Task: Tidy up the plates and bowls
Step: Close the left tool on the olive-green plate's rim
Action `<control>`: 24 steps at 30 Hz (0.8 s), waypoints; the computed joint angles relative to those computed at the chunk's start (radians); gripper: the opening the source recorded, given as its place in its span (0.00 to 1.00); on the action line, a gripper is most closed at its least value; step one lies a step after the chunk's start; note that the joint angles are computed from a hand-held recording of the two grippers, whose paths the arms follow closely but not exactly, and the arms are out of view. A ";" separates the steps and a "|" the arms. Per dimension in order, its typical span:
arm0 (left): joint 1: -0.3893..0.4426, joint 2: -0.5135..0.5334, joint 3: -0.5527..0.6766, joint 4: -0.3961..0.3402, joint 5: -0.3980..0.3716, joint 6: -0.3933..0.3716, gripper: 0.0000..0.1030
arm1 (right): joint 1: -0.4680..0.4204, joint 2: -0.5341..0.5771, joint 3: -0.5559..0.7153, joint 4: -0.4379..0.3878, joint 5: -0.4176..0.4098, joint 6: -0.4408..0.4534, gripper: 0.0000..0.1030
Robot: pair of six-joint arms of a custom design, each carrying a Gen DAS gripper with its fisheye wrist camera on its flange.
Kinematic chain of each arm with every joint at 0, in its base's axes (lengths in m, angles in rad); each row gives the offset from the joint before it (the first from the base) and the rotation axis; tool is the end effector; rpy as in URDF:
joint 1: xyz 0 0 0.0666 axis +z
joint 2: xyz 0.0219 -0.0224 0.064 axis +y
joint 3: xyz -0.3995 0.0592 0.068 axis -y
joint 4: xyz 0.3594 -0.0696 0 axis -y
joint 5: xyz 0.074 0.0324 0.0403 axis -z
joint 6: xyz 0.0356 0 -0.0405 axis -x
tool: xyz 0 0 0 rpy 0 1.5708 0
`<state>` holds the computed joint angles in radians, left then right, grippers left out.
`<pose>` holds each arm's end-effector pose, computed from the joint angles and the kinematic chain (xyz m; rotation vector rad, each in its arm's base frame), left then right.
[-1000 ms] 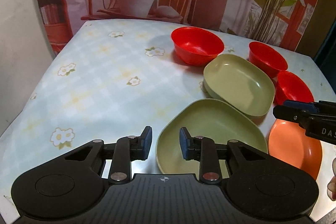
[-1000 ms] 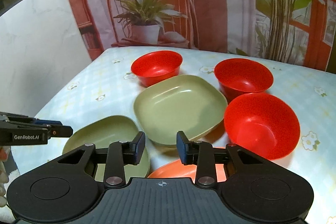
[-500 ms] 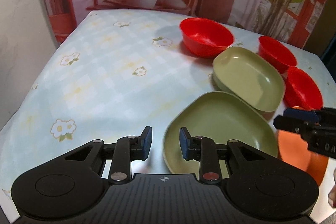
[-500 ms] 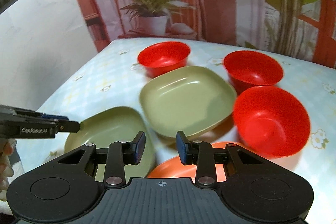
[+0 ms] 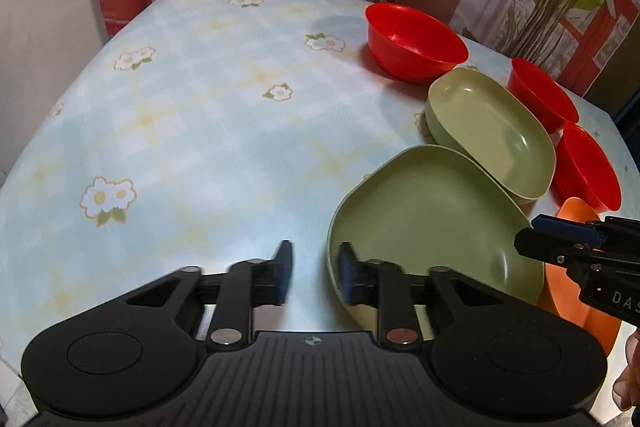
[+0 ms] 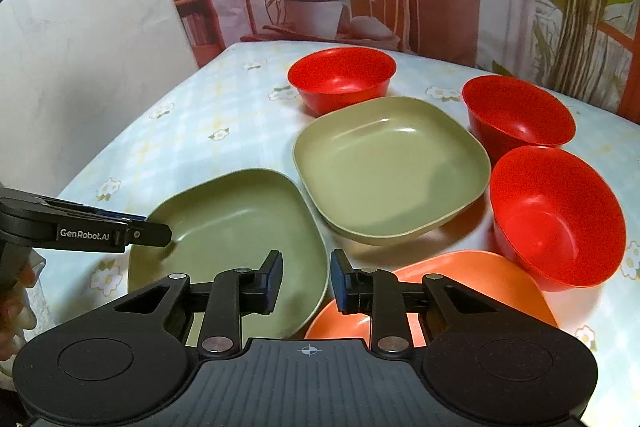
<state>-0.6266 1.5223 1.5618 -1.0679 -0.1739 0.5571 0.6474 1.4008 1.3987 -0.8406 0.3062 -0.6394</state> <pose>0.3968 -0.2801 0.4536 0.0272 2.5896 -0.2143 0.3676 0.2640 0.4544 0.1300 2.3734 0.2495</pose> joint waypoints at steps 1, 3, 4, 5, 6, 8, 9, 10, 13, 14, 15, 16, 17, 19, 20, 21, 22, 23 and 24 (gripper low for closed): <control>0.004 -0.003 -0.007 0.010 0.011 0.009 0.20 | -0.003 0.000 -0.001 -0.001 -0.002 0.000 0.21; 0.008 -0.012 -0.022 0.026 0.023 0.017 0.18 | -0.005 0.003 0.002 -0.007 -0.003 -0.002 0.17; 0.008 -0.012 -0.024 0.031 0.022 0.018 0.17 | -0.006 0.004 0.003 -0.010 -0.003 -0.002 0.13; 0.006 -0.013 -0.027 0.034 0.019 0.018 0.17 | -0.007 0.006 0.005 -0.015 -0.001 -0.001 0.10; 0.006 -0.014 -0.028 0.036 0.019 0.018 0.17 | -0.007 0.008 0.005 -0.018 -0.001 0.000 0.09; 0.007 -0.018 -0.037 0.045 0.022 0.019 0.16 | -0.009 0.008 0.004 -0.018 -0.001 -0.004 0.06; 0.008 -0.019 -0.041 0.051 0.023 0.020 0.16 | -0.011 0.008 0.001 -0.017 -0.005 -0.006 0.05; 0.008 -0.021 -0.045 0.057 0.026 0.022 0.15 | -0.013 0.009 0.000 -0.016 -0.008 -0.010 0.05; 0.016 -0.028 -0.055 0.072 0.052 0.026 0.10 | -0.015 0.013 -0.002 -0.017 -0.014 -0.021 0.04; 0.015 -0.027 -0.053 0.068 0.049 0.024 0.10 | -0.015 0.014 -0.002 -0.015 -0.013 -0.021 0.04; 0.012 -0.025 -0.048 0.061 0.044 0.020 0.10 | -0.014 0.014 -0.001 -0.013 -0.013 -0.021 0.04; 0.010 -0.025 -0.045 0.058 0.041 0.016 0.10 | -0.015 0.014 -0.002 -0.010 -0.016 -0.020 0.04; 0.006 -0.025 -0.039 0.050 0.034 0.014 0.10 | -0.016 0.011 -0.004 -0.003 -0.022 -0.018 0.04; -0.001 -0.025 -0.028 0.035 0.015 0.003 0.10 | -0.014 0.007 -0.004 0.003 -0.019 -0.011 0.04; -0.004 -0.028 -0.026 0.032 0.009 -0.001 0.10 | -0.013 0.005 -0.005 0.006 -0.017 -0.008 0.04; -0.007 -0.028 -0.021 0.030 0.004 -0.005 0.10 | -0.013 0.002 -0.006 0.012 -0.016 -0.009 0.04; -0.010 -0.029 -0.017 0.028 -0.004 -0.009 0.10 | -0.013 -0.001 -0.007 0.016 -0.014 -0.010 0.04; -0.014 -0.029 -0.011 0.026 -0.014 -0.015 0.10 | -0.012 -0.003 -0.006 0.017 -0.011 -0.009 0.04; -0.016 -0.030 -0.007 0.026 -0.021 -0.021 0.10 | -0.012 -0.006 -0.006 0.020 -0.008 -0.009 0.04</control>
<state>-0.6423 1.4925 1.5548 -1.0423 -0.1946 0.5359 0.6358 1.3952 1.3931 -0.8206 0.2983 -0.6485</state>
